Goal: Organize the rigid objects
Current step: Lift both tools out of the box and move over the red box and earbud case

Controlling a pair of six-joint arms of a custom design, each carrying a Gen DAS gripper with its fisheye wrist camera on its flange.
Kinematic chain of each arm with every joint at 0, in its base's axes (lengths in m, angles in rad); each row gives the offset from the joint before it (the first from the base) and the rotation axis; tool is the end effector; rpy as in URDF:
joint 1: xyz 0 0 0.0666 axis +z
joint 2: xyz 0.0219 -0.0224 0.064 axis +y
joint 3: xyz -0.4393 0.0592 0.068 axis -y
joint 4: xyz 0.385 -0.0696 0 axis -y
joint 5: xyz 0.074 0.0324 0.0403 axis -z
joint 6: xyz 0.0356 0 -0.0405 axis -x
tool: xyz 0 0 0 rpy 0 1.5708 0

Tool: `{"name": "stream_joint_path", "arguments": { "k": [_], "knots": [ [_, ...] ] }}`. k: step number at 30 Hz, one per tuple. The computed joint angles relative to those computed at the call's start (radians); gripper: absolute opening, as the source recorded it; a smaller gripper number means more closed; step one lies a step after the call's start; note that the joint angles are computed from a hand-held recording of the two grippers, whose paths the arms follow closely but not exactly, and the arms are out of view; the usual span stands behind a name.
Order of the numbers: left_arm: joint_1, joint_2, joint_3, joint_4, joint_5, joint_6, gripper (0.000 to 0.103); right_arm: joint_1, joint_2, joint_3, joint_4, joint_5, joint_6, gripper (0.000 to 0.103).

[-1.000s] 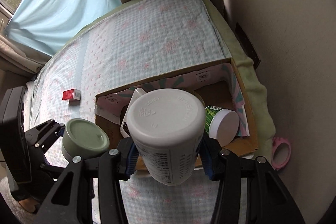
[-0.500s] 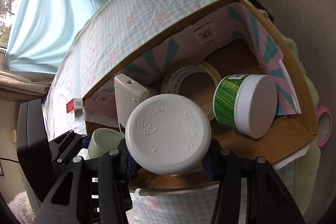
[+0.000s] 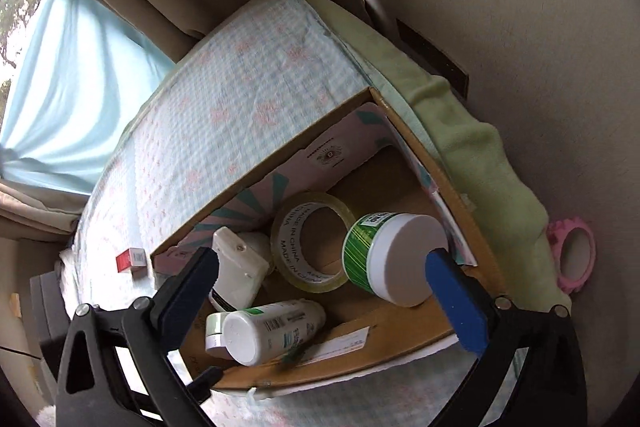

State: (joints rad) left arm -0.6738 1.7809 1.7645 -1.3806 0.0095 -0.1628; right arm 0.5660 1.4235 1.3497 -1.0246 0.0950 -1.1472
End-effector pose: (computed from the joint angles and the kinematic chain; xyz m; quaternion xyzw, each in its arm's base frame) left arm 0.4557 -0.3648 0.4318 0.4050 0.9102 -0.0265 0.0828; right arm 0.3888 0.2426 0.4492 0.2889 0.9272 0.1464 0.1880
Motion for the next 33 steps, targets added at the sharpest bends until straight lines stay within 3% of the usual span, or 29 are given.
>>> {"name": "stream_joint_path", "arguments": {
  "k": [7,12,19,27,33],
  "knots": [
    [0.006,-0.050,-0.035,0.000,0.015,0.028,0.103,0.027,0.007,0.050,-0.111,0.028,0.049,0.103],
    [0.016,-0.094,-0.051,0.011,0.024,0.028,0.103,0.051,0.003,0.084,-0.158,0.052,0.037,0.103],
    [0.038,-0.172,-0.049,0.001,0.026,0.027,0.103,0.111,0.009,0.200,-0.286,0.118,-0.001,0.103],
    [0.131,-0.300,-0.049,-0.023,0.068,0.018,0.103,0.234,0.083,0.460,-0.487,0.257,-0.018,0.103],
    [0.287,-0.389,-0.062,-0.029,0.142,-0.058,0.103,0.339,0.221,0.742,-0.653,0.326,-0.061,0.103]
  ]
}}
